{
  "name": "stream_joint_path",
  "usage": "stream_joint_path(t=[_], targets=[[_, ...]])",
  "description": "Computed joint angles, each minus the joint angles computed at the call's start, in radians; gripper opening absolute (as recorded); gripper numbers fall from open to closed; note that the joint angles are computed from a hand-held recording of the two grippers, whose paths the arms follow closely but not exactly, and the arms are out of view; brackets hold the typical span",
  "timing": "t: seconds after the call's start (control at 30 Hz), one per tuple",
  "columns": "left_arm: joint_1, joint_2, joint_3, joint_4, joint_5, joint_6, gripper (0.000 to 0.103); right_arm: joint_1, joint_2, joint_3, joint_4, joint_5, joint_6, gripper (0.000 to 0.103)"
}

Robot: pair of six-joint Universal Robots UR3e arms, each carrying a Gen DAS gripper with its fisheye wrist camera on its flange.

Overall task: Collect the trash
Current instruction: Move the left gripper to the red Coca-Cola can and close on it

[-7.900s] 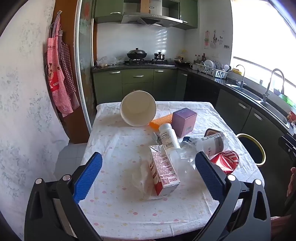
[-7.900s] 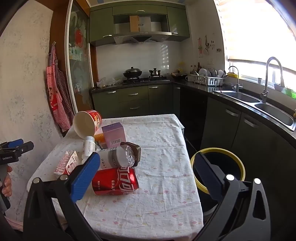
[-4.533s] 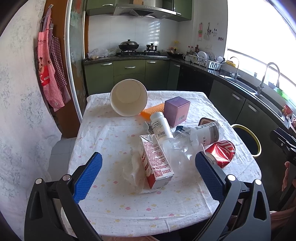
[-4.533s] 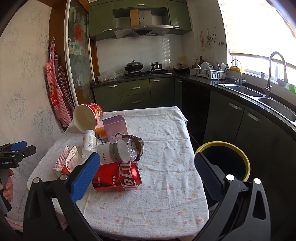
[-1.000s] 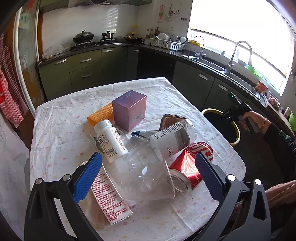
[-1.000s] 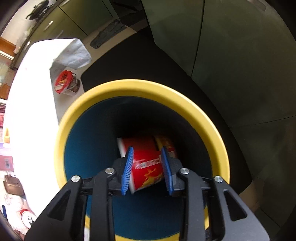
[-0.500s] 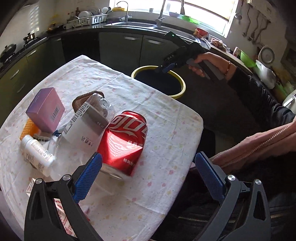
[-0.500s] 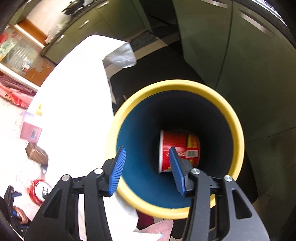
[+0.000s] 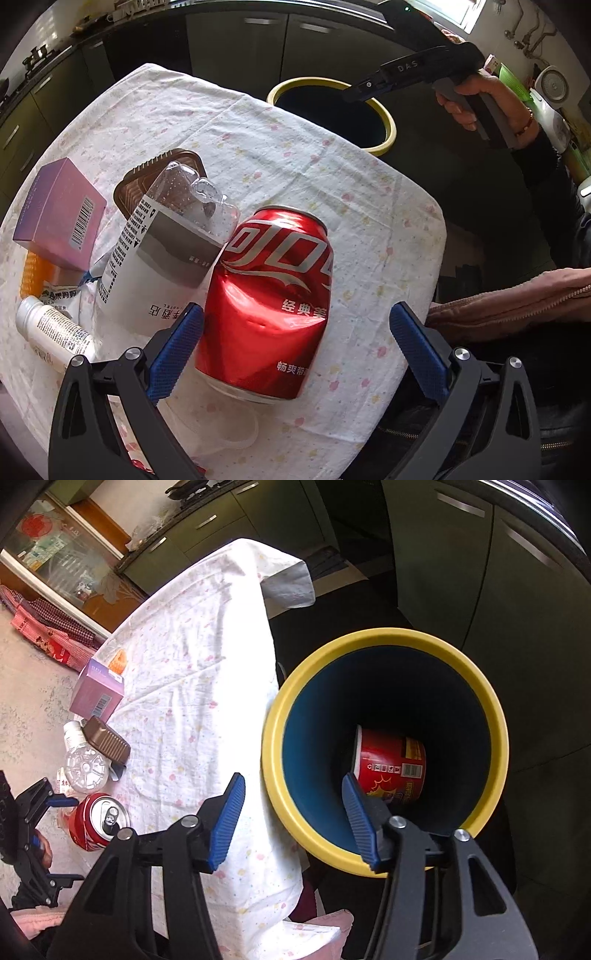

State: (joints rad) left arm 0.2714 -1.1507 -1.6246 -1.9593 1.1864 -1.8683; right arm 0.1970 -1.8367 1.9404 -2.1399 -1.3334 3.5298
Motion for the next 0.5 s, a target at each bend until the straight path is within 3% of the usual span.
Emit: stream_joint_path(t=[0.23, 0.5], targets=[[-0.086, -0.062, -0.015, 0.101, 0.074, -0.103, 0.099, 0.034, 0.006, 0.011, -0.030, 0.004, 0.016, 0.055], [-0.181, -0.101, -0.029, 0.168, 0.132, -0.117, 0.099, 0.038, 0.023, 0.015, -0.032, 0.011, 0.011, 0.057]])
